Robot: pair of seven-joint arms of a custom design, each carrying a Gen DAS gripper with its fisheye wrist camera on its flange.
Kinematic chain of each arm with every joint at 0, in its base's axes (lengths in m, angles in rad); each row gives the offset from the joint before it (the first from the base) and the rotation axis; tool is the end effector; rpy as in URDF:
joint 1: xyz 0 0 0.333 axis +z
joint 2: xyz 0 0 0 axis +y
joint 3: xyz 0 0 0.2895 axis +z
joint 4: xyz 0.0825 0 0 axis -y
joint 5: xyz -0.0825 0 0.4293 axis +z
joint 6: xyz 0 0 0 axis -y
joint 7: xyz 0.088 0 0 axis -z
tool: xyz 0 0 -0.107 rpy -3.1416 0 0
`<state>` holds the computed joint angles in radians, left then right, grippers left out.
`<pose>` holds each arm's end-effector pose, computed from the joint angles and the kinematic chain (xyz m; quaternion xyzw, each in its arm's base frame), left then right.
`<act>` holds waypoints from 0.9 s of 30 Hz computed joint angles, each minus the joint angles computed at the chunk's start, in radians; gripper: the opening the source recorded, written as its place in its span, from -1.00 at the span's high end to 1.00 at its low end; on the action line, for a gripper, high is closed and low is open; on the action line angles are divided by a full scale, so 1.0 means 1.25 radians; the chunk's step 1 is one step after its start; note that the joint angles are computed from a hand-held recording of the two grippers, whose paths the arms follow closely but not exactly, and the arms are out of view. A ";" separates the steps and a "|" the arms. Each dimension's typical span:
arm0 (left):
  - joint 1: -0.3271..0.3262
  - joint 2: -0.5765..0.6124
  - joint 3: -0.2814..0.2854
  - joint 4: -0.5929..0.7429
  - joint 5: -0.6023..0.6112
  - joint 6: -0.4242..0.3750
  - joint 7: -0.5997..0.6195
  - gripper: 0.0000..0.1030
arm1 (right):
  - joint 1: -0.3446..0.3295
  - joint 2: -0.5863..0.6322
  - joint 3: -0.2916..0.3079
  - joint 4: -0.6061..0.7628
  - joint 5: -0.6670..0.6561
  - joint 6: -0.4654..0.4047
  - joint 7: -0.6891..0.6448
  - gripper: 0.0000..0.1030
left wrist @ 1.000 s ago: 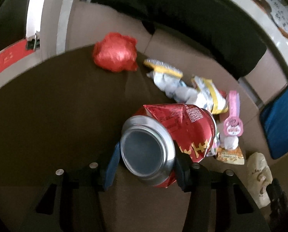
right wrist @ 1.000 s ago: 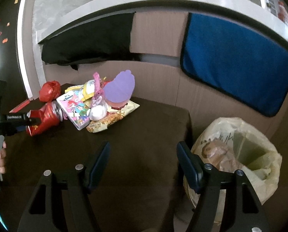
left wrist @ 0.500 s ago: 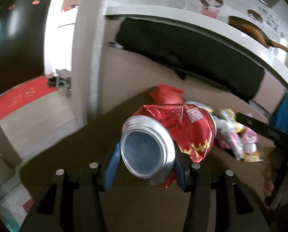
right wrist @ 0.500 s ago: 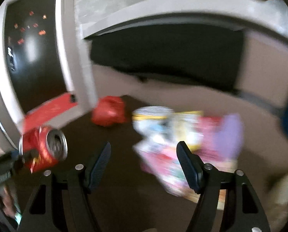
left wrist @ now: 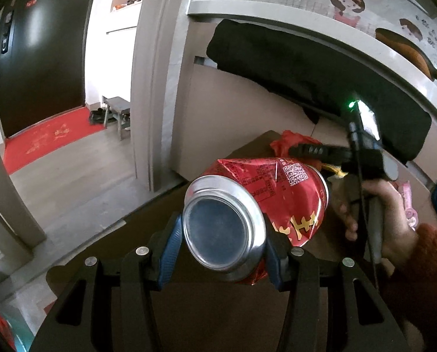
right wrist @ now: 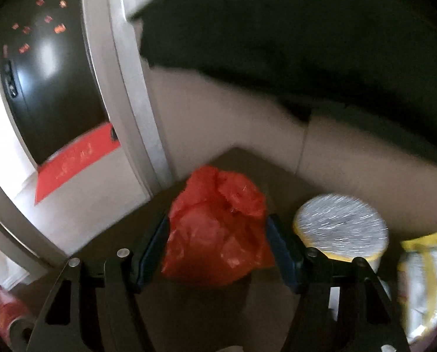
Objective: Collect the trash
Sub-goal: 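Lift the red can with the left tool while the right tool grasps the red bag, then carry can and bag over the bin and open both tools to drop them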
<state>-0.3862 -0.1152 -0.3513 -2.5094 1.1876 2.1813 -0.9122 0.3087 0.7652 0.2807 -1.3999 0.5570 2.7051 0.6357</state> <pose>0.3818 -0.2950 0.2620 -0.8446 0.2938 -0.2537 0.3688 0.6923 0.3823 0.2750 -0.8865 0.2865 -0.0591 0.3585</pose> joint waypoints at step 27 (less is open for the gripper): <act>-0.226 0.399 0.058 0.696 0.190 -0.178 0.424 0.01 | -0.381 -0.589 -0.163 -0.501 0.694 -0.288 -0.733 0.23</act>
